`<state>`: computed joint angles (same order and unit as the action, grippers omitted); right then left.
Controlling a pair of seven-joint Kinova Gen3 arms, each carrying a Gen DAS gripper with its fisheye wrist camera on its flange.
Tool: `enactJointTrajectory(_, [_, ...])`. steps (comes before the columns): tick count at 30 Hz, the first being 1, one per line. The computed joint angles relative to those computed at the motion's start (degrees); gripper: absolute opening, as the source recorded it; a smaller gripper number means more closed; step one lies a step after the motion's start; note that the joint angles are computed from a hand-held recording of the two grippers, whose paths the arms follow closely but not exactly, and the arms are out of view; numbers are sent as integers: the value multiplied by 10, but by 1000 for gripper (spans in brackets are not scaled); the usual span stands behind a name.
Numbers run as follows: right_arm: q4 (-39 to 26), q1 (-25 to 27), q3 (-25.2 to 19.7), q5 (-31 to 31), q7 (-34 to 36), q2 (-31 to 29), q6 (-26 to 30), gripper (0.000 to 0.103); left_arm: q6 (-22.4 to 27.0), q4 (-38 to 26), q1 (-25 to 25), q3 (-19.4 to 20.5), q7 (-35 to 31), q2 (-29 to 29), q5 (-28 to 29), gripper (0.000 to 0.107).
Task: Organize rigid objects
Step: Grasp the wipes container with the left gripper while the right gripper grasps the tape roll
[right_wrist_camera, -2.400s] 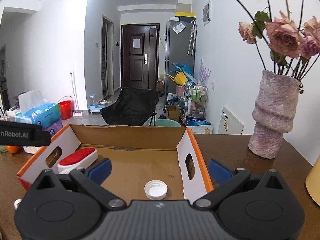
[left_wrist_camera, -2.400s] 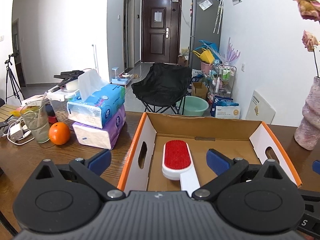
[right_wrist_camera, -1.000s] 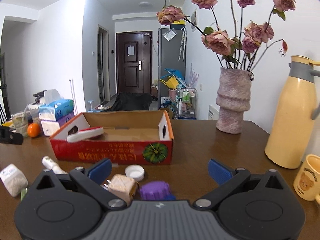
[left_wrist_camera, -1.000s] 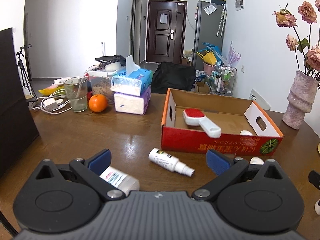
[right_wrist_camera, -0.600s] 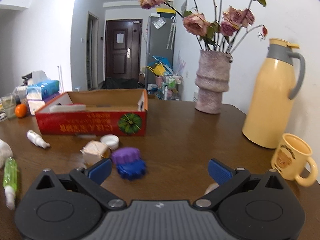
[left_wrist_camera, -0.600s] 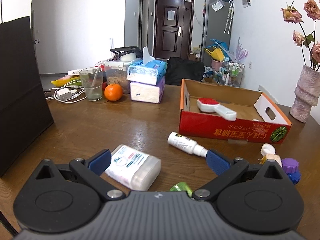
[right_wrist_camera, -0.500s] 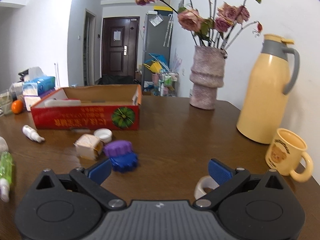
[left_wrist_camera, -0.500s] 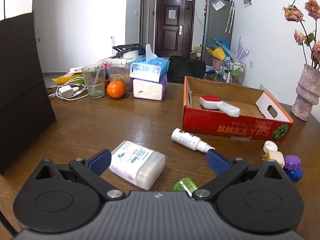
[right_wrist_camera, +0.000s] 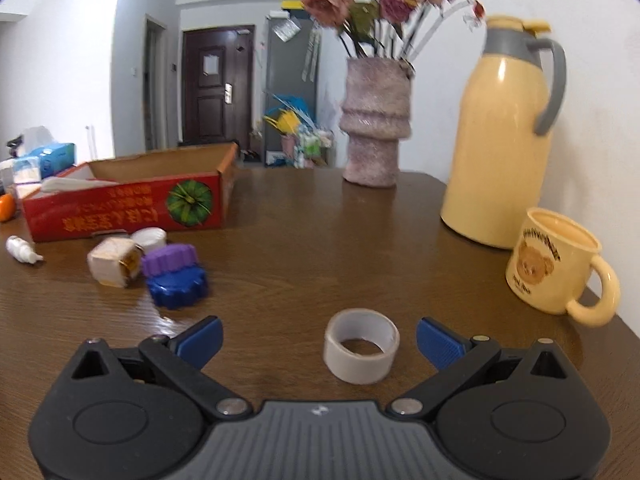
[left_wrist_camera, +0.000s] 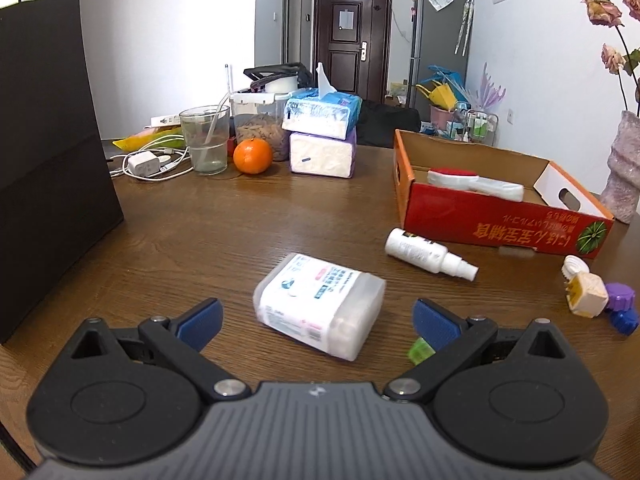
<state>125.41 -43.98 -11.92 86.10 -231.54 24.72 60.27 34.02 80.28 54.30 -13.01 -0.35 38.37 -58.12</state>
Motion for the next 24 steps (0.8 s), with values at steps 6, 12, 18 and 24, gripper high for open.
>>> enactJointTrajectory(6, [1, 30, 6, -1, -13, -4, -44, 103, -38, 16, -11, -17, 22, 7, -14, 103])
enactJointTrajectory(12, [-26, 49, 19, -45, 34, 1, -74, 91, -66, 8, -34, -16, -9, 19, 18, 103])
enactJointTrajectory(18, [-36, 40, 42, -66, 21, 7, -69, 53, -122, 21, -21, -56, -23, 21, 44, 103])
enactJointTrajectory(24, [-29, 37, 40, -50, 5, 6, -65, 42, -142, 9, -27, -59, -86, 29, 86, 103])
